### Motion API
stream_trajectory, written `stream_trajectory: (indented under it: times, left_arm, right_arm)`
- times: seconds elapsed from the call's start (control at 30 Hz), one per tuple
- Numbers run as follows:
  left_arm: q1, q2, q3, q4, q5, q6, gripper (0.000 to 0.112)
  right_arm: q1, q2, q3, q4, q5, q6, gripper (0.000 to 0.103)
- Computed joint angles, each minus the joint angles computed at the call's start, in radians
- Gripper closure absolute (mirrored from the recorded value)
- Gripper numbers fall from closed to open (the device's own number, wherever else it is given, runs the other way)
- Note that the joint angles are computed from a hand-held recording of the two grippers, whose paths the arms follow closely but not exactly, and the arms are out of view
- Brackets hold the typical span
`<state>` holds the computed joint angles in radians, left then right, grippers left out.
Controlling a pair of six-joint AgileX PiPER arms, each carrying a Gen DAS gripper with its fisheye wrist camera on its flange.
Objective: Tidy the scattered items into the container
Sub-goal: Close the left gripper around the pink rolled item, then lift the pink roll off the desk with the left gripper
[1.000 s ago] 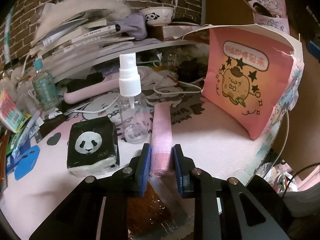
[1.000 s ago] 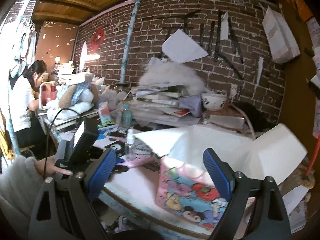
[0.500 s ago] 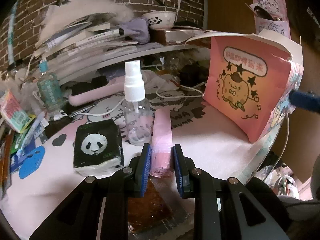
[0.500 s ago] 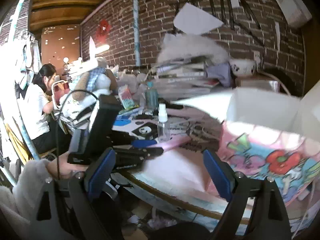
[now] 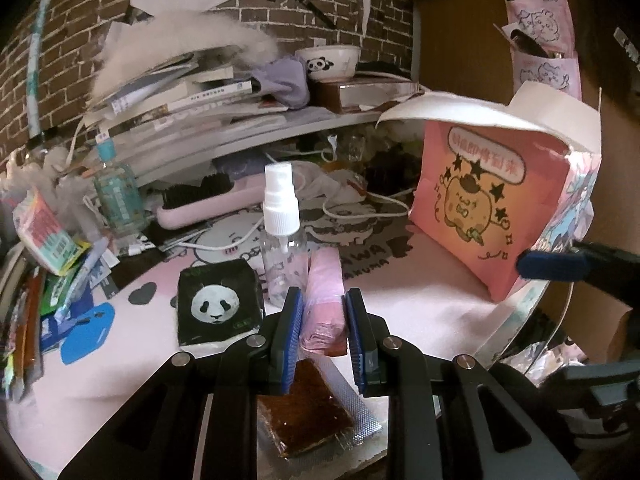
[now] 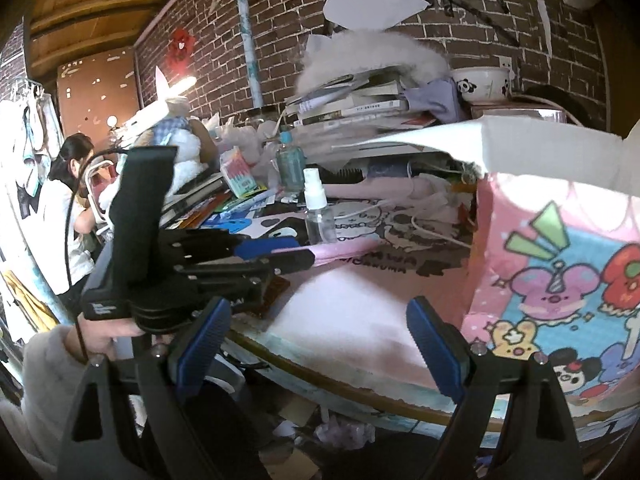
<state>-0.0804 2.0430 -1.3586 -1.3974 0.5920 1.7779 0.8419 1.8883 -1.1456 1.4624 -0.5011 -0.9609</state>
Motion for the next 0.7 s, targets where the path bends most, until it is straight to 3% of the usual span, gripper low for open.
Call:
stream_trajectory:
  times: [0.23,0.33,0.5,0.7]
  left_arm:
    - [-0.024,0.027,-0.009,0.099,-0.037,-0.073,0.098]
    - [-0.024,0.042,-0.006,0.080,-0.025,-0.060,0.097]
    - [-0.059,0.039,0.006,0.059,-0.101,-0.024,0.085]
    - [-0.071,0.073,-0.057,0.124,-0.074,-0.118,0.085]
  right_arm:
    - [-0.006,0.001,-0.008,0.008,0.018,0.001,0.015]
    - [-0.005,0.001,-0.008,0.010,0.014,-0.001,0.015]
    - [-0.016,0.000,-0.008,0.006,0.035,0.007,0.015]
    - [-0.022,0.003,-0.011,0.003,0.043,0.014,0.015]
